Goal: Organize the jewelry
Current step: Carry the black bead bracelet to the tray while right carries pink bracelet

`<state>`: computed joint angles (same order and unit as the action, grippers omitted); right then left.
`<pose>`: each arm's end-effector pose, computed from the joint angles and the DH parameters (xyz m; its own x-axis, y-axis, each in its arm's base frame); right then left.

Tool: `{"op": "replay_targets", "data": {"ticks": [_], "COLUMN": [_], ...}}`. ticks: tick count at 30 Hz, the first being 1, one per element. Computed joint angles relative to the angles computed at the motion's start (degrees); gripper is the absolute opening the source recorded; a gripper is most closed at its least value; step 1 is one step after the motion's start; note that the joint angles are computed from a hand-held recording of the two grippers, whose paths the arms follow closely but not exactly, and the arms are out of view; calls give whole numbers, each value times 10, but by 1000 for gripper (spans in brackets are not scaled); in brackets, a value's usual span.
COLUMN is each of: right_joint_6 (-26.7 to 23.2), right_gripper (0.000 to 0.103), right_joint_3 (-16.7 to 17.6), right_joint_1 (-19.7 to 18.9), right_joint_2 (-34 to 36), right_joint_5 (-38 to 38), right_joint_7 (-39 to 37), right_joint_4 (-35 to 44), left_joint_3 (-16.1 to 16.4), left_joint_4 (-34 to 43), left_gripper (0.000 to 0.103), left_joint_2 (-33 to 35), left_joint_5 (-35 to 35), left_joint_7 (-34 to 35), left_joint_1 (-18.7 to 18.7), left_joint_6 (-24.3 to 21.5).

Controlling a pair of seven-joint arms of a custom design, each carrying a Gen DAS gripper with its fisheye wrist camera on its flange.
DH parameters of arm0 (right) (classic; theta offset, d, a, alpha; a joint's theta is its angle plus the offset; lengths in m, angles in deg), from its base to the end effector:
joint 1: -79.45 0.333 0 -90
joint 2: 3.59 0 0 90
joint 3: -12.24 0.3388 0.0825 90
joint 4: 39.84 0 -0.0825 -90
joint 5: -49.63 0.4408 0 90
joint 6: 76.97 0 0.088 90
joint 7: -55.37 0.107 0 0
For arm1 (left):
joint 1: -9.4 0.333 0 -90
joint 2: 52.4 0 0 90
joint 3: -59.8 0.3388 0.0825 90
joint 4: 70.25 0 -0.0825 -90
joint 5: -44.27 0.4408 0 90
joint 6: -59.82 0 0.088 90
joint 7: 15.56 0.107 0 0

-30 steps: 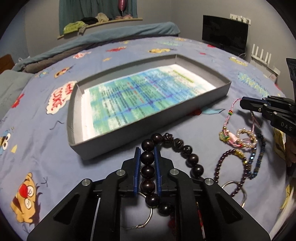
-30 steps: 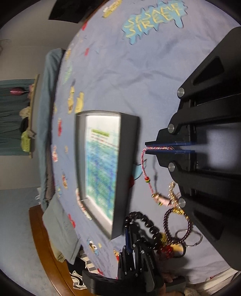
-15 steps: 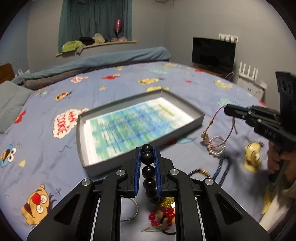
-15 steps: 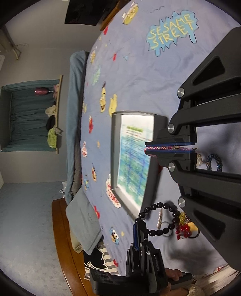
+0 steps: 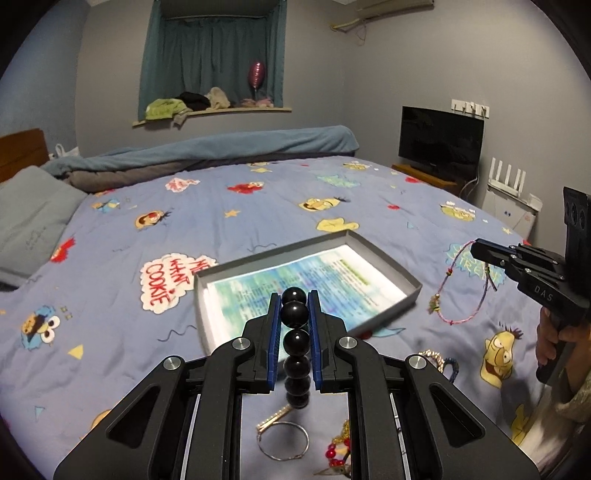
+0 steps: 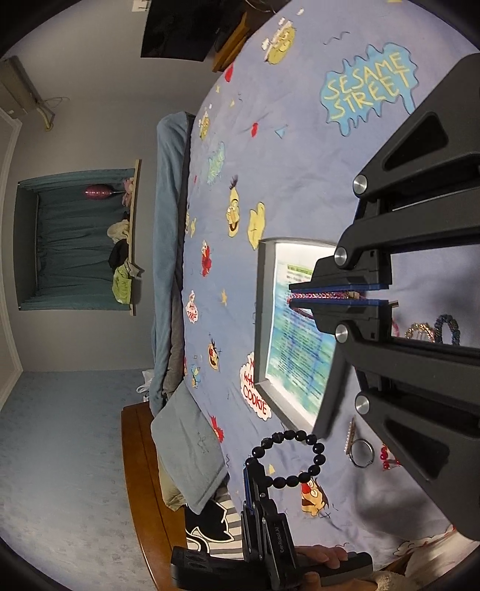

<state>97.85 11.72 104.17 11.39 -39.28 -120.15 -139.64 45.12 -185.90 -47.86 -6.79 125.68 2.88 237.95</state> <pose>0.6123 0.3613 0.4823 0.2950 -0.9543 -0.0480 -0.4134 -0.0822 -0.9068 0.6337 -0.1711 0.5048 -0.3825 -0.9234 0.0303 -0.4883 0.1742 -0.8551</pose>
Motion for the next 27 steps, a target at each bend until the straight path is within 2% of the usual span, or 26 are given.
{"op": "replay_targets", "data": {"ticks": [7,11,15,19,21,25,27], "right_joint_6": [-18,-28,-35,-52,-58,-96,-116], "right_gripper": [2,3,3,3,3,3,3], "right_joint_3": [-4,-10,-1,15,29,57,60], "right_joint_1": [8,14,5,-7,-16,-28,-25], "right_joint_2": [37,82,146,213,248,316,343], "right_joint_5": [73,155,251,340,384,457,480], "right_joint_7": [-90,-170,-250,-322,-359,-446,-482], "right_joint_4": [55,110,186,267,307,386,422], "left_joint_3": [11,33,98,167,163,101,91], "left_joint_4": [41,81,119,166,184,231,258], "left_gripper": [15,15,15,15,15,15,15], "left_joint_2": [30,66,107,151,168,214,239], "left_joint_5": [59,149,271,355,370,377,386], "left_joint_7": [-65,-158,-282,-387,-403,-392,-396], "left_joint_1": [6,-4,-53,-105,-98,-44,-34], "left_joint_6": [-10,-13,-2,-12,-15,-36,-52]}}
